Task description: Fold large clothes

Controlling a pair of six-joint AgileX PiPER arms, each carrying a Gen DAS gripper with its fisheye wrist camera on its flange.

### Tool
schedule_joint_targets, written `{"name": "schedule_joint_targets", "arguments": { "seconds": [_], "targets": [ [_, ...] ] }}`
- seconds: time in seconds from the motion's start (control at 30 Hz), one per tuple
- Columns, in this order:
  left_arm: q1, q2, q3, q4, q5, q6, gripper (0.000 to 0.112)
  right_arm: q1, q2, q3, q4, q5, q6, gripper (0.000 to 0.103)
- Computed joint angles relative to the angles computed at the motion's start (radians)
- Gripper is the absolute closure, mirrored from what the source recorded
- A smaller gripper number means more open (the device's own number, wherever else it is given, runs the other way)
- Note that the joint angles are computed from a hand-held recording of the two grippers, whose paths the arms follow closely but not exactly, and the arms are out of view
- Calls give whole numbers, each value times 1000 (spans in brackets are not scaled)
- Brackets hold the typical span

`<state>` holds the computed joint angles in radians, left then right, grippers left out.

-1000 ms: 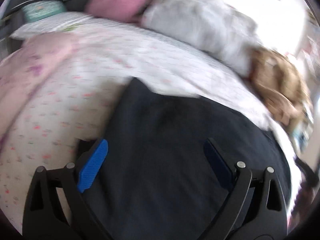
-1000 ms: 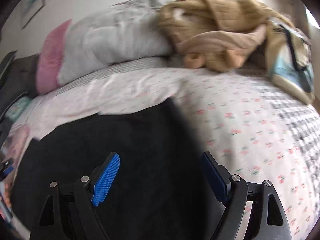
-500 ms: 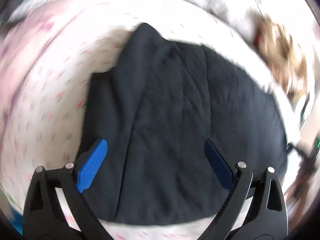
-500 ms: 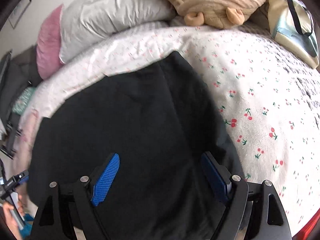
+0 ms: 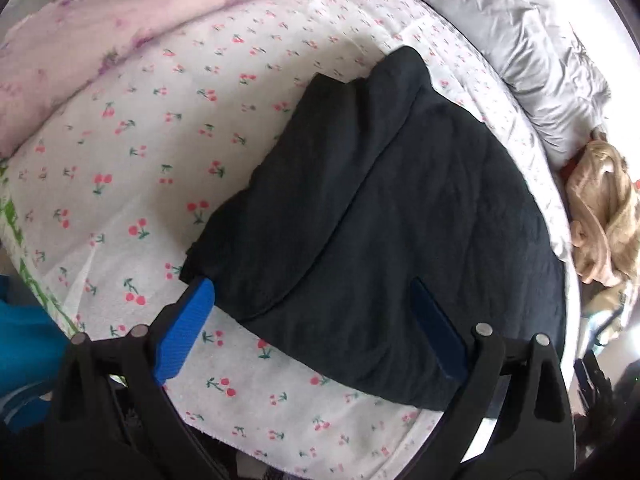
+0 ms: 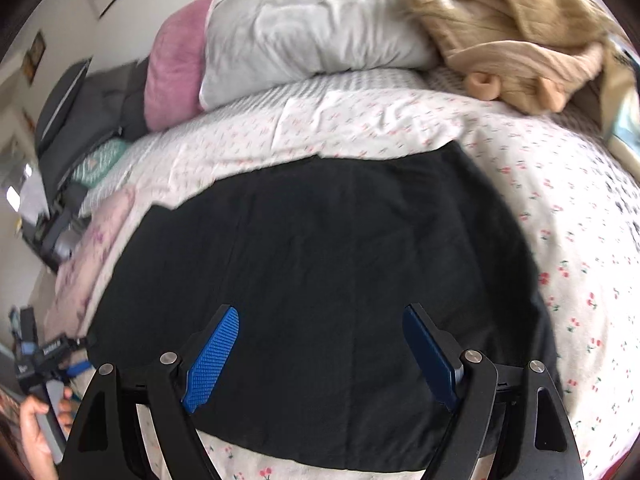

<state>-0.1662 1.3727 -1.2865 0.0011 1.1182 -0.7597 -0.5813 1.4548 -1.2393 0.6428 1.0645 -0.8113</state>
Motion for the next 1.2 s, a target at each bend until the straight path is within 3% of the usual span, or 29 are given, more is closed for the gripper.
{"name": "schedule_joint_targets", "arguments": {
  "seconds": [0.17,0.63,1.2],
  "targets": [
    [-73,-9,21,104,-5,-133,15,81,-14,44,-61,-62,28,18],
    [27,-39,117,-64,-43,-87,15,150,-28,78,-108,-84,76,18],
    [51,-9,139,-99,-139,-63,15,266,-46,124,-179,-130,117,18]
  ]
}}
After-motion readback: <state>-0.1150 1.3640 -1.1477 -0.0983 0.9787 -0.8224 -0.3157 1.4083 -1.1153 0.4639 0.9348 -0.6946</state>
